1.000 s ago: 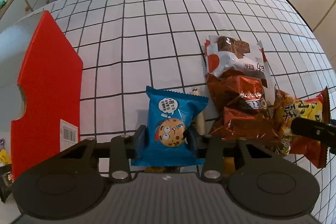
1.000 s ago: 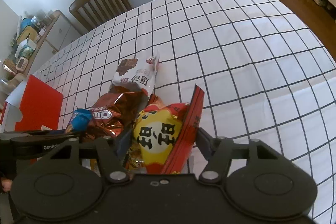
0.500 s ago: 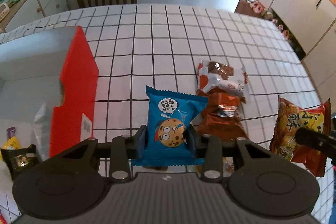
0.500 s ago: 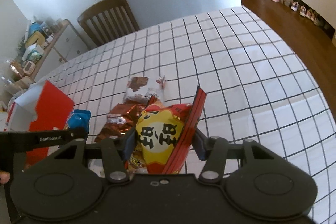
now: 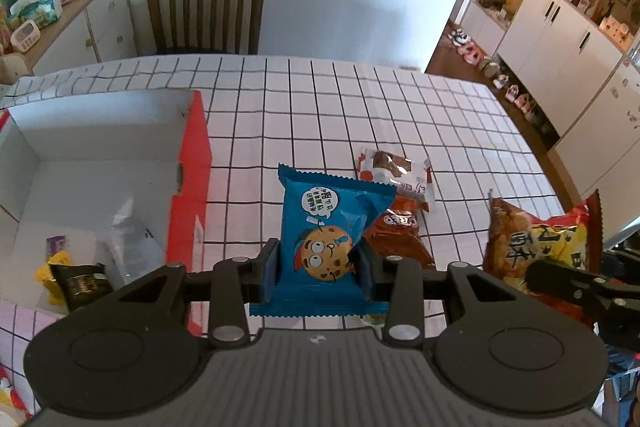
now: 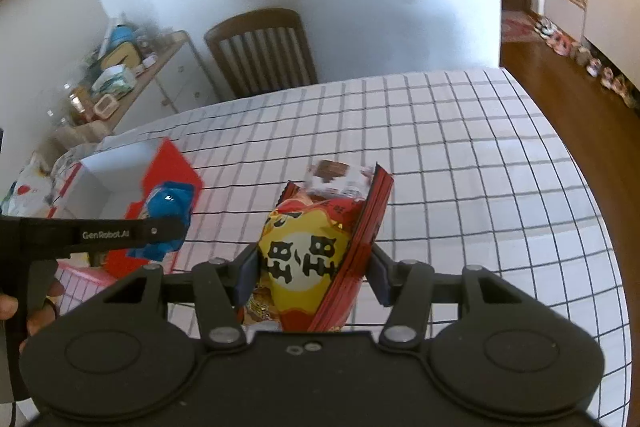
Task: Organize snacks
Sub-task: 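Lift both held packets and carry them over the red box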
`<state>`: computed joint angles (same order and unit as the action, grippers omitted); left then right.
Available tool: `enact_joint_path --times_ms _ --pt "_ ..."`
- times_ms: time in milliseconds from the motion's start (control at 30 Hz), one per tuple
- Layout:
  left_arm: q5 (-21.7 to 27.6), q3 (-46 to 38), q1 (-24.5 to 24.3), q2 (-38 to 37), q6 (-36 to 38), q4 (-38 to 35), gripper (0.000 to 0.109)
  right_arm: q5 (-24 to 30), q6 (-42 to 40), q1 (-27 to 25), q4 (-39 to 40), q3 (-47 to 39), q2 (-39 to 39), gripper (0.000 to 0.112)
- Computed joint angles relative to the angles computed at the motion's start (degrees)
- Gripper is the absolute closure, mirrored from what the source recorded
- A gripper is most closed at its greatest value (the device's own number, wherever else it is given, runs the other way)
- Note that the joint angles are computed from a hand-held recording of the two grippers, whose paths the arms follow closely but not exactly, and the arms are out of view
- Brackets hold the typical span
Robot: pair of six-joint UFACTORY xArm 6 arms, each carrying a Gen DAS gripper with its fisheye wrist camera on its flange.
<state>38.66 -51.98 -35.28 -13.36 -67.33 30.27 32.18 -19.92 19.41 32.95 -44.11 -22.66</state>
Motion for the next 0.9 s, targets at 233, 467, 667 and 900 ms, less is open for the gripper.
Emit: enact_joint_path --times_ms 233,467,667,900 --pt "1.48 4.08 -0.61 -7.64 -0.98 0.56 0.070 0.38 1.79 3.95 -2.44 -0.22 -3.07 0.058" --pt "3.46 8.13 0.07 -15.54 0.16 0.18 0.070 -0.68 5.48 8.86 -5.32 -1.19 -3.90 0.058" --pt "5.36 11.42 1.97 -21.89 3.00 -0.86 0.070 -2.90 8.87 13.96 -8.34 -2.82 -2.87 0.058" --pt "8.33 15.67 5.30 -29.78 7.22 -2.51 0.070 -5.53 14.39 19.98 -13.56 -6.45 1.00 0.058"
